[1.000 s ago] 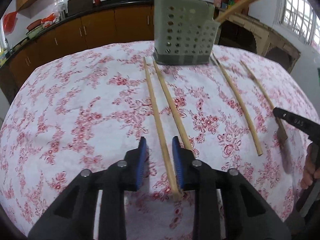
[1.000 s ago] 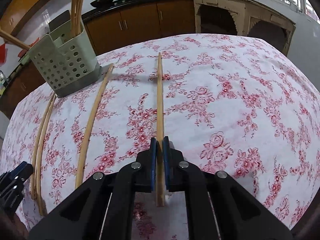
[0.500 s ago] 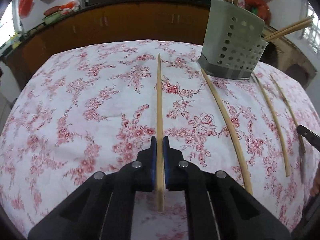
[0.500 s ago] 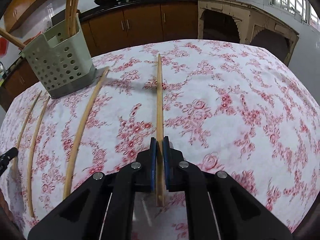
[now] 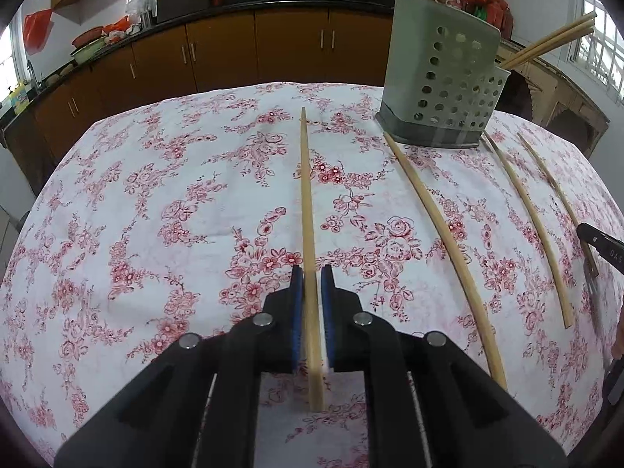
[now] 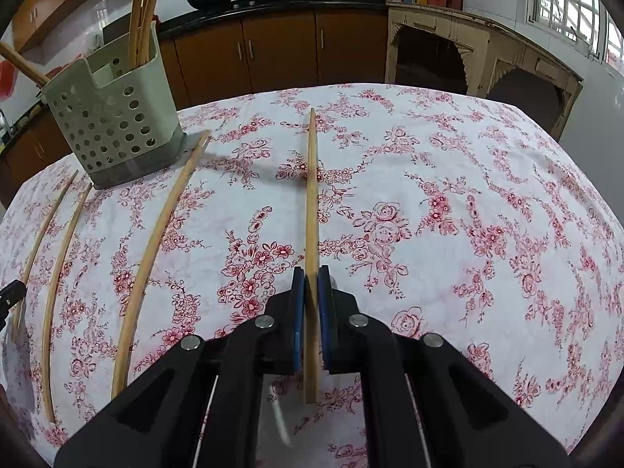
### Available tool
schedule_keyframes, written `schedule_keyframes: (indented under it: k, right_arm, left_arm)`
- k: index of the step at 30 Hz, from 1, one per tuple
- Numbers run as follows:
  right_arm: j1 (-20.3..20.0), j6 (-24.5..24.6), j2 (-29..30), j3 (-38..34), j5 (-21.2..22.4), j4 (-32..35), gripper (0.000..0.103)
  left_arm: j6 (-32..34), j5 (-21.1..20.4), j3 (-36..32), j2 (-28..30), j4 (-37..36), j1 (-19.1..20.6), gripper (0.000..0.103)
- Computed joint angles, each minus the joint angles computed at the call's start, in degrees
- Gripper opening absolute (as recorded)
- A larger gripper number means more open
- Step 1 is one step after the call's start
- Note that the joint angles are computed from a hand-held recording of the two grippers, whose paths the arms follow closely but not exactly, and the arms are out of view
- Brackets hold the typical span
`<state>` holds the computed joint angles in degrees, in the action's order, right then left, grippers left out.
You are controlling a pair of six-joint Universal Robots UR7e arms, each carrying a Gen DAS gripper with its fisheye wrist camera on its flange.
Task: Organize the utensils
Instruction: 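Raise the left tool's chopstick upright over the holder while the right tool raises its own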
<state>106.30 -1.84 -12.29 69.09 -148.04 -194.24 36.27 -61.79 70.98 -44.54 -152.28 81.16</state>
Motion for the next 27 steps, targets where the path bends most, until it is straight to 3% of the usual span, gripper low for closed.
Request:
schedule_keyframes:
  k: [27]
  right_arm:
    - [-0.02,0.92,-0.39,0.82,0.89,-0.08,0.008]
  left_arm:
    - [1.51,1.49,0.85,-0.06,-1.75,-0.28,0.012]
